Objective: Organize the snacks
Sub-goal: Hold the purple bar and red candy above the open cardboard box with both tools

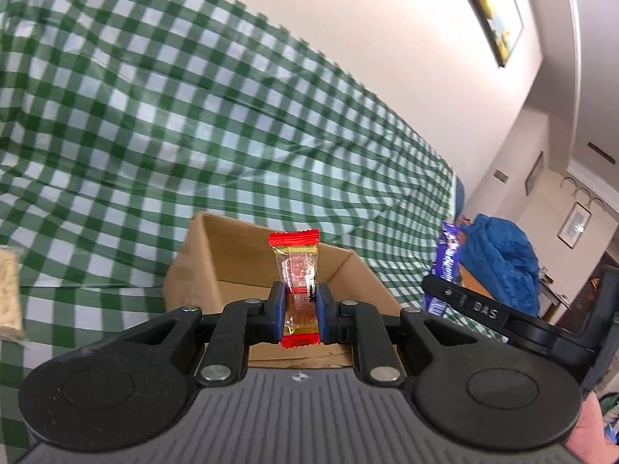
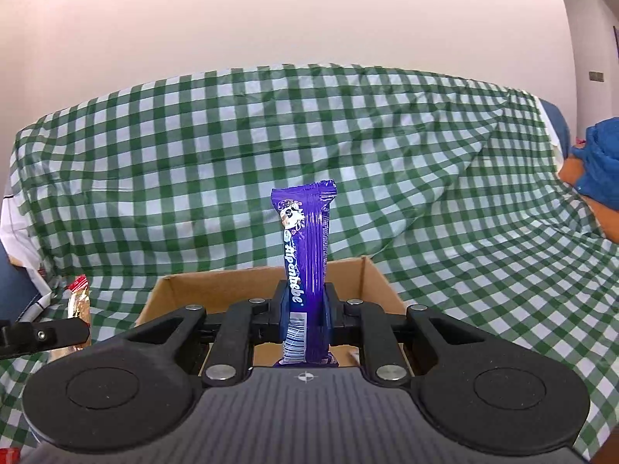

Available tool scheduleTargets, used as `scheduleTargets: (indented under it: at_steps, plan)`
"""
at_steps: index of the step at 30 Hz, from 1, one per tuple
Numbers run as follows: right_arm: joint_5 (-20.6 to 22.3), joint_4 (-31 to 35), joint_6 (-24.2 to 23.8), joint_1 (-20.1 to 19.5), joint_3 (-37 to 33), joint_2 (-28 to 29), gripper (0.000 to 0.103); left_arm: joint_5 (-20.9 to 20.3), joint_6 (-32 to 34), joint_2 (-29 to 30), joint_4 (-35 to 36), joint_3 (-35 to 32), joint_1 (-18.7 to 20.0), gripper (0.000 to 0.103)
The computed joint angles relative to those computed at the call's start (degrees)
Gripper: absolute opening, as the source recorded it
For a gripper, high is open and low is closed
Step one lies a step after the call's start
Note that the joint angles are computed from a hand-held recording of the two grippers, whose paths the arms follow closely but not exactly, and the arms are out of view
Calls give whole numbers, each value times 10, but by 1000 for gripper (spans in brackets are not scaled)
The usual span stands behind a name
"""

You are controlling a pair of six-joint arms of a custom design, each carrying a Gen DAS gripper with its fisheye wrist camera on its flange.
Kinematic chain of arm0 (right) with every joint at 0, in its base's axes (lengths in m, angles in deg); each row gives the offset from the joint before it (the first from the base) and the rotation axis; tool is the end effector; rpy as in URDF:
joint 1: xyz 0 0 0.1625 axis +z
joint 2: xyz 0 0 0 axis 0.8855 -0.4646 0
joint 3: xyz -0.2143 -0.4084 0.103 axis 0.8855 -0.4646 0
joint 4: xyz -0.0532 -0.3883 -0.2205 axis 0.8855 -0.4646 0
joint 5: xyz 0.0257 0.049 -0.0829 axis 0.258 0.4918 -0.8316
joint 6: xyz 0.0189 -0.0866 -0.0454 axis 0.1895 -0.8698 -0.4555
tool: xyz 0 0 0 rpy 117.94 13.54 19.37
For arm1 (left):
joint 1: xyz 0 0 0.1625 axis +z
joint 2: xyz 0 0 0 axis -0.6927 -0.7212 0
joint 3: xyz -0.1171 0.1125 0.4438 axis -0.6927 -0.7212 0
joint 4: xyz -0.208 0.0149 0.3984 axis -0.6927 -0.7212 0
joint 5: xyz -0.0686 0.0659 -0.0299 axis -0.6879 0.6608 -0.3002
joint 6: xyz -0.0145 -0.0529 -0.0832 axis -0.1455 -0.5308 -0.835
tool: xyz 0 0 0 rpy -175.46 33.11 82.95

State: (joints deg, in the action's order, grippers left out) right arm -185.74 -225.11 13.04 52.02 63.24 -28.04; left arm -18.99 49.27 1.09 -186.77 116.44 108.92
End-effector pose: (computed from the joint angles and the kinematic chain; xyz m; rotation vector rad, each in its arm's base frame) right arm 0.3269 -0.5569 0.1383 0.3813 -2.1275 1.3771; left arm -0.1116 -0.5973 0.2944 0.7068 2.6955 -1.3712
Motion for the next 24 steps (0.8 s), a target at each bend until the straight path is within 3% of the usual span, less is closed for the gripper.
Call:
scheduleTargets:
  at_steps: [24]
  plan:
    - [-22,-27,-23,3,-9,10,17,-48,43,19,3,8,-10,17]
